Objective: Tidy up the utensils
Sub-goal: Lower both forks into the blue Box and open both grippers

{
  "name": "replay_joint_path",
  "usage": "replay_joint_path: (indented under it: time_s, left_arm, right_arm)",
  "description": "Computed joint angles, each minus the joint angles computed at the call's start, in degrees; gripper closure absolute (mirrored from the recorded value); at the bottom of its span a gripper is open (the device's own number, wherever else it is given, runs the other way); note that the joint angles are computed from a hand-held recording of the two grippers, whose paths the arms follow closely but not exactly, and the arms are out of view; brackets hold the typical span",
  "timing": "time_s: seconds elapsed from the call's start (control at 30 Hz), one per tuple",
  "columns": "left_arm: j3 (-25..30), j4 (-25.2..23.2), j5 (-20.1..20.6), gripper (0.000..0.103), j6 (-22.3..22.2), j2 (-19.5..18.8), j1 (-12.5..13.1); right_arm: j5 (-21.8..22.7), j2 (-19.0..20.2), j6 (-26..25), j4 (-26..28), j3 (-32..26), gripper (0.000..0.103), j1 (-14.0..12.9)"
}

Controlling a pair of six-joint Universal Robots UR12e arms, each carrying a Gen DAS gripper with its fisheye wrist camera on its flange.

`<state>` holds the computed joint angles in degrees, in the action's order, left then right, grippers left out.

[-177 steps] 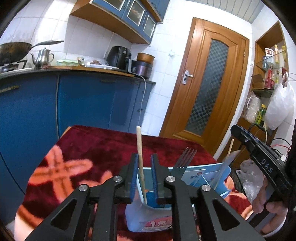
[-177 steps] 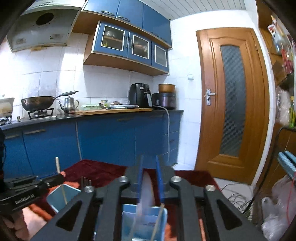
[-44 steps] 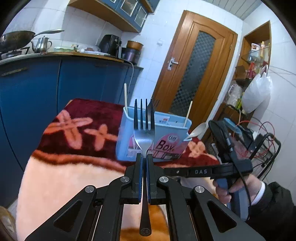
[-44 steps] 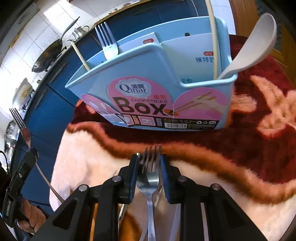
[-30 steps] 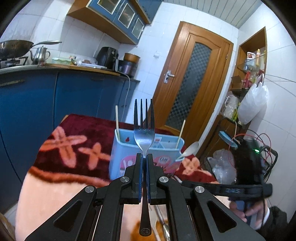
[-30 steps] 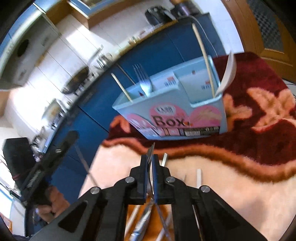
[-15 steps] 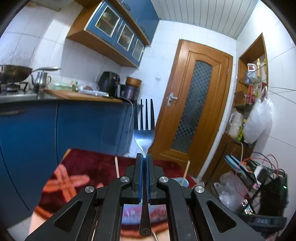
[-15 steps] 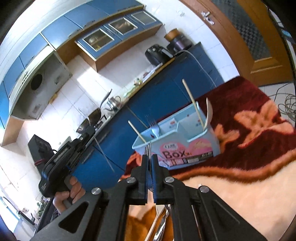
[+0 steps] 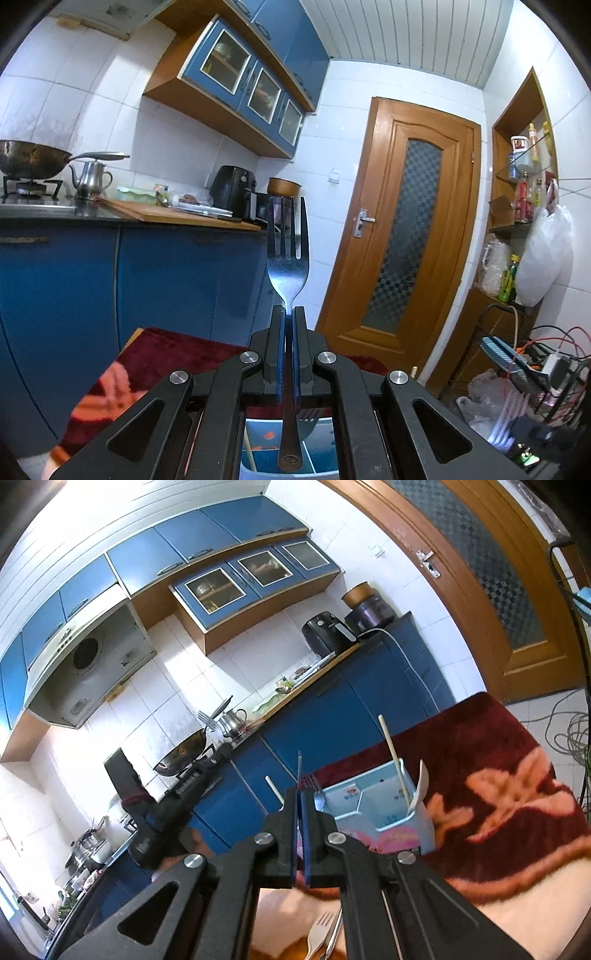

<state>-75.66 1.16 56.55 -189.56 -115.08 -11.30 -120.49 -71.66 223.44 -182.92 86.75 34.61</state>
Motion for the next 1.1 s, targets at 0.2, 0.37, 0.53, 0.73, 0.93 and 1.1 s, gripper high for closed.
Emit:
replay_joint_path:
  time_s: [0.2,0.37,0.53,0.73,0.93,1.1]
  left_arm:
    - [-0.5,0.5,1.3,0.1,1.3,-0.8,-0.8]
    - [-1.6,0.2,1.7,0.1,2.4,-1.2,-1.1]
    - [-2.3,1.2,2.0,0.1,2.7,-1.5,-1.2]
    - [-2.9,-0.2,0.8,0.1,4.2,-1.6,-1.1]
    - [-2.9,-1.2,1.3,0.1,3.9,-1.8,-1.1]
    - [-3.1,-1.1,1.5,0.1,4.3,-1.8,-1.2]
  right_arm:
    - [-0.9,0.2,-2.0,-1.1,-0.9,0.1,-0.2]
    - [-1.7,0.6,-4.3,-1.6,-2.6,0.1,-1.0]
    - [-2.1,1.4,-4.9,-0.8,-4.7,0.1,-1.9]
    - [-2.4,2.7,-4.8,-2.6,-6.5,0.1,-3.2]
    - [-1.9,3.5,-2.6,-1.6,-6.2,0.1,-4.6]
    - [0.2,3.5,1.4,2.0,-4.7,0.1,-5.5]
